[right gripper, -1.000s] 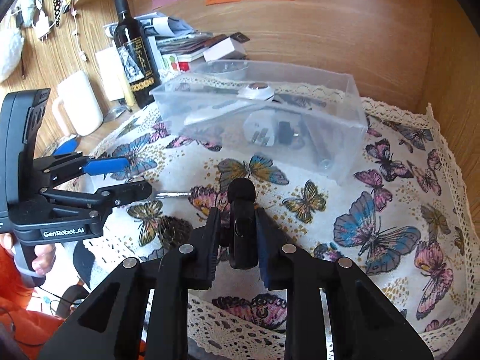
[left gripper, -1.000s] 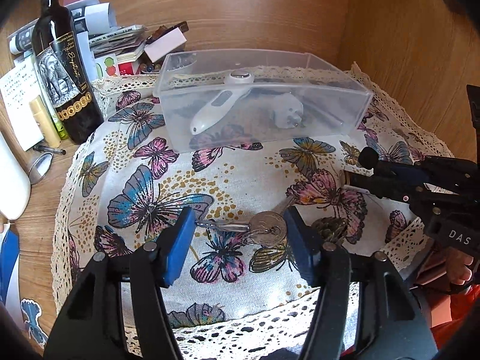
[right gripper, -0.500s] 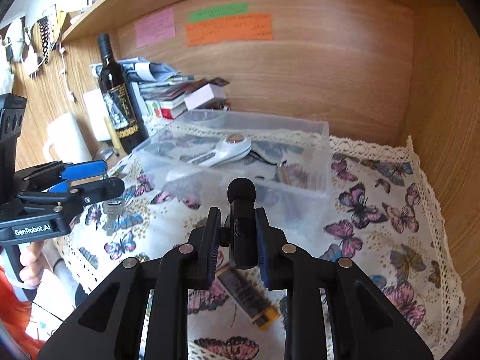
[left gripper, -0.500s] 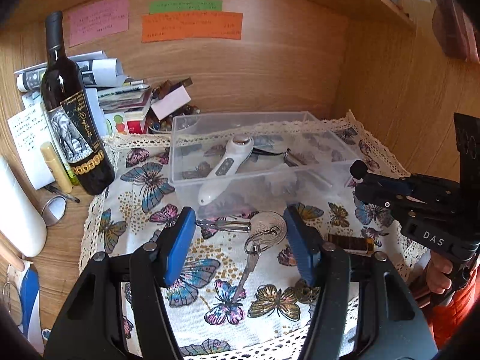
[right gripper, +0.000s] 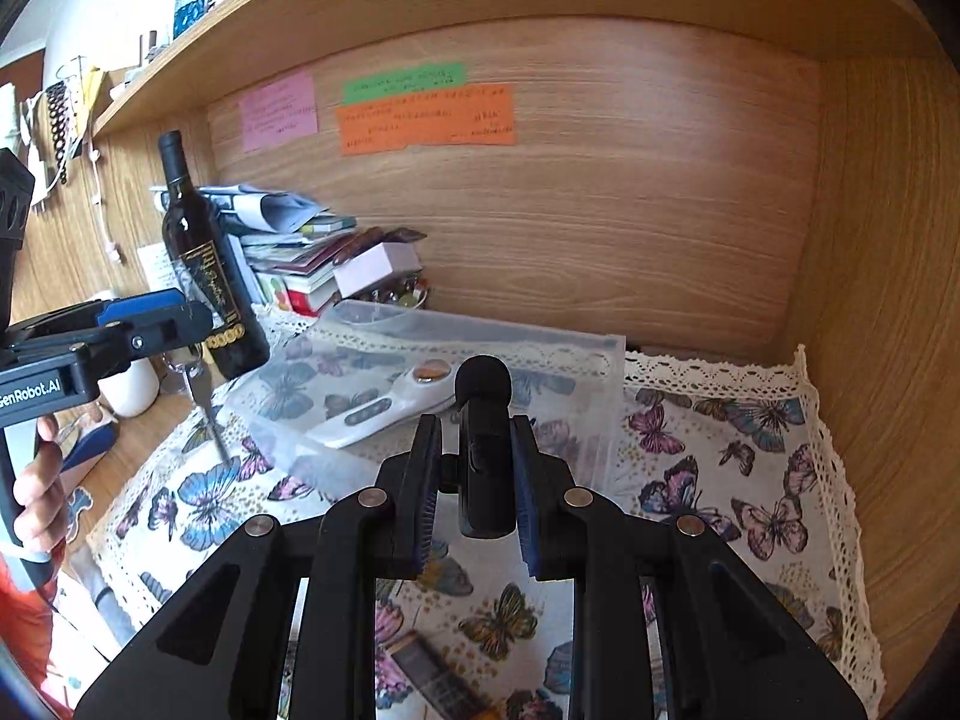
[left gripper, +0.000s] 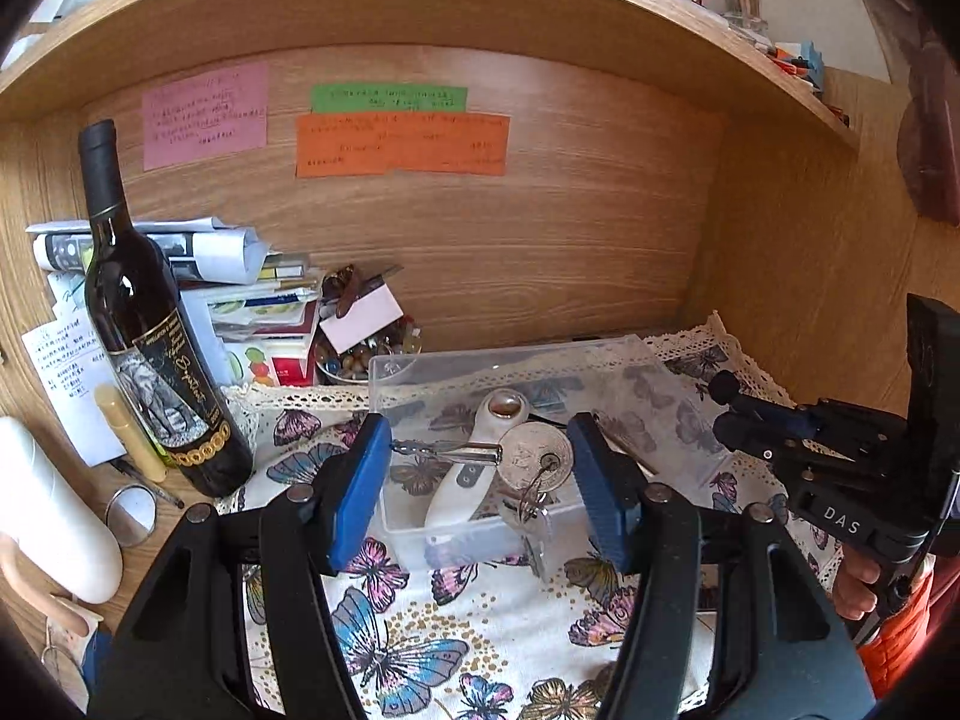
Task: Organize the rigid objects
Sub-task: 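Release the keys into the box with the left tool while the right tool releases its black item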
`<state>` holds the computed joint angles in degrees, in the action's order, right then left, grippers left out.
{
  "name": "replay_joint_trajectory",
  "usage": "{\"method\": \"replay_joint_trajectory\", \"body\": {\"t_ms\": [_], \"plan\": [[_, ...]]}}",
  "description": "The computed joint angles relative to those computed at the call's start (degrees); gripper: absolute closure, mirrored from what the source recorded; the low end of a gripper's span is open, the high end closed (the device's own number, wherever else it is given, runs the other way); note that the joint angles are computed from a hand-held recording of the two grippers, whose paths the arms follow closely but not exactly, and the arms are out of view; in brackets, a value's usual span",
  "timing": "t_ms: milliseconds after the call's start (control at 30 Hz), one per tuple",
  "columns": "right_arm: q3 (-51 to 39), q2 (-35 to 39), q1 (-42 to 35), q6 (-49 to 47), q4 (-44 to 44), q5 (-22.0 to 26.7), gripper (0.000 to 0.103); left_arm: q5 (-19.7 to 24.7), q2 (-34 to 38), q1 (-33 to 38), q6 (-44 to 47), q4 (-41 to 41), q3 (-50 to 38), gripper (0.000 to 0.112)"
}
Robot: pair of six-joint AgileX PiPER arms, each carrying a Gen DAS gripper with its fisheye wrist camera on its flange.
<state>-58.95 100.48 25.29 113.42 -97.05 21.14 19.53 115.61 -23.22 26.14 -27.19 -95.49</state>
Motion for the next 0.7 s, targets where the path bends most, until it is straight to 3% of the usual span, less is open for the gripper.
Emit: {"method": "replay_joint_trajectory", "body": {"t_ms": [167, 333, 533, 700], "plan": [[-2.85, 2.18, -1.89, -3.37, 2.67, -1.21, 0.083, 2.39, 5.04, -0.42, -7.33, 6.95, -8.44, 0.052], [-6.38, 5.36, -3.72, -10.9, 10.03, -3.08, 0.083, 7.97, 12.59, -0.92, -14.95, 13.91, -19.45, 0.052], [-11.8, 10.11, -5.77, -27.17, 25.88, -5.7, 0.083, 18.99, 23.1, -1.02, -18.63, 16.35, -35.2, 0.052], [-16.43, 14.22, -6.54, -40.37, 39.73, -4.86, 0.083, 27.55, 30.72, -1.64, -20.23, 18.04, -47.32, 0.052]]}}
